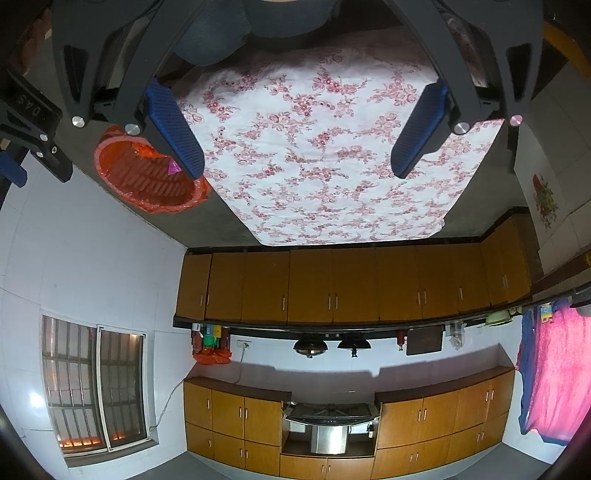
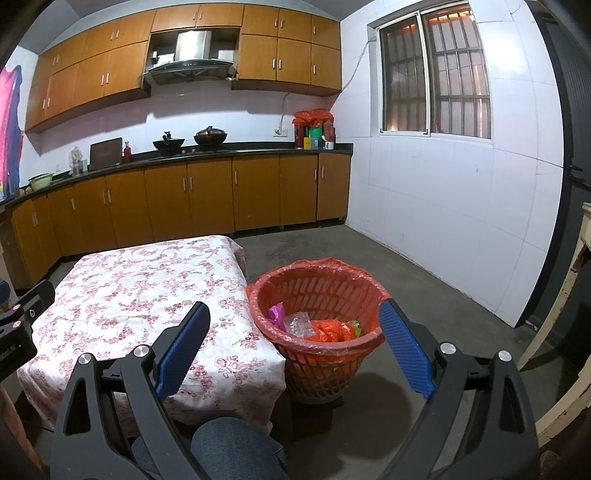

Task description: Collect trash

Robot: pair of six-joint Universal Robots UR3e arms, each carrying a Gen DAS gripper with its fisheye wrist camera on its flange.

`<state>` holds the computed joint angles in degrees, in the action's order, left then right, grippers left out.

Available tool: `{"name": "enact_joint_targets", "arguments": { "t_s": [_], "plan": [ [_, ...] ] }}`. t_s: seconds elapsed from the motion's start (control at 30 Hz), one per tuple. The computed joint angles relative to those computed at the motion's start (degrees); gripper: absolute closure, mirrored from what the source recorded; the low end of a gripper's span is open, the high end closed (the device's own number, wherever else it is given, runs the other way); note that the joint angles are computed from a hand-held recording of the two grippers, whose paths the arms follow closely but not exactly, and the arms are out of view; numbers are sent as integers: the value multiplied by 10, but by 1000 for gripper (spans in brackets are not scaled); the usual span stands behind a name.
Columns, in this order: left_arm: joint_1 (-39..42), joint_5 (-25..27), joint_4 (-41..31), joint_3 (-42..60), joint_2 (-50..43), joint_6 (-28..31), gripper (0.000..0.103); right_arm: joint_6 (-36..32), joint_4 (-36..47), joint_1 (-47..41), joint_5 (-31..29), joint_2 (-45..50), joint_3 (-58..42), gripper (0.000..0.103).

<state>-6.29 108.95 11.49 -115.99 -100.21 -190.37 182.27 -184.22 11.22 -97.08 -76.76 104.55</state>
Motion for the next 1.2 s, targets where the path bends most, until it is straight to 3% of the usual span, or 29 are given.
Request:
{"name": "enact_joint_targets", "arguments": {
  "t_s": [1.2],
  "plan": [
    [-2,5,-5,2,3,-1,4,1,6,-4,3,-5,2,11]
  ]
}}
